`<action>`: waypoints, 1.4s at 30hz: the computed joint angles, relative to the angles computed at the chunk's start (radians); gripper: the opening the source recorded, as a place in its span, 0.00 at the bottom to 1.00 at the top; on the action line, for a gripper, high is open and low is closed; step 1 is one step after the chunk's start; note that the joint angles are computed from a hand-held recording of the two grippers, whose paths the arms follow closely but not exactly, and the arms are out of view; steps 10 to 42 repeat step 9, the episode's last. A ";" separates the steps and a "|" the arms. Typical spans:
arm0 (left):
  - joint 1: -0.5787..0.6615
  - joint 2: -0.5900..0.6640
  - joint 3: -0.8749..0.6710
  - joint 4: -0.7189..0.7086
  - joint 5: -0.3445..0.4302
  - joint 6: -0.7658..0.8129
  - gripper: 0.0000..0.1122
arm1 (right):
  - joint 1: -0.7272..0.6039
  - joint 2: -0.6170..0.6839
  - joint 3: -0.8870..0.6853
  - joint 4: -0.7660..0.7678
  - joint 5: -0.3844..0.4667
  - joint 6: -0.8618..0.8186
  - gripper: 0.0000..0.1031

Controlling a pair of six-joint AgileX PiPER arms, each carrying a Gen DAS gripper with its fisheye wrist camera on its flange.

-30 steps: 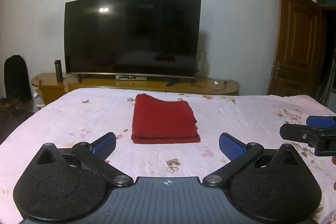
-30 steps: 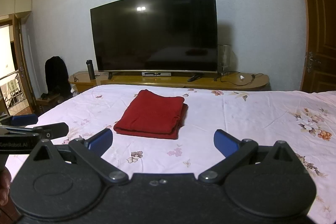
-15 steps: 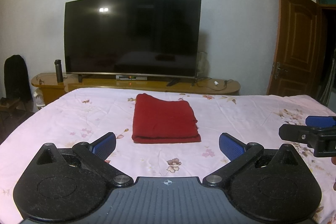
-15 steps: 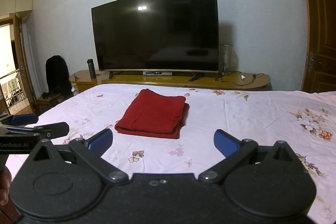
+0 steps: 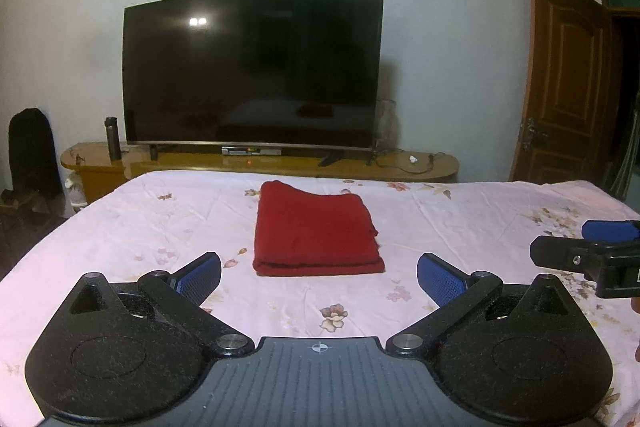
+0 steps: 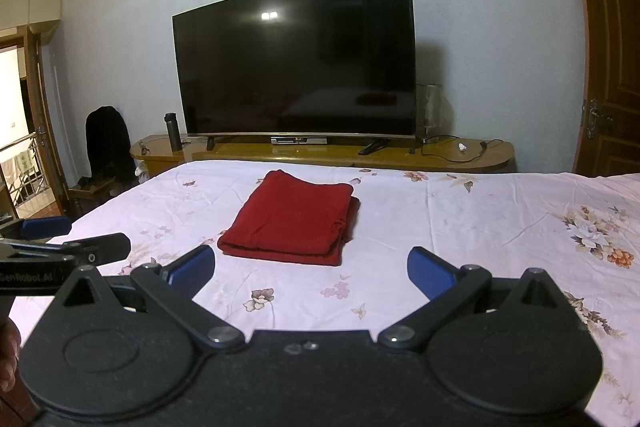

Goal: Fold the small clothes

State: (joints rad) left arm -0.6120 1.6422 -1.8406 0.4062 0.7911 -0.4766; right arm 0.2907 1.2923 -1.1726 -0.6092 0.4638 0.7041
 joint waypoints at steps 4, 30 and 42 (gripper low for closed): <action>0.005 -0.007 0.014 0.004 -0.021 0.014 0.92 | -0.003 0.004 -0.005 0.014 -0.002 -0.014 0.99; 0.008 0.002 0.000 -0.012 -0.006 0.046 0.91 | -0.005 0.009 -0.010 0.030 -0.010 -0.025 0.99; 0.008 0.002 0.000 -0.012 -0.006 0.046 0.91 | -0.005 0.009 -0.010 0.030 -0.010 -0.025 0.99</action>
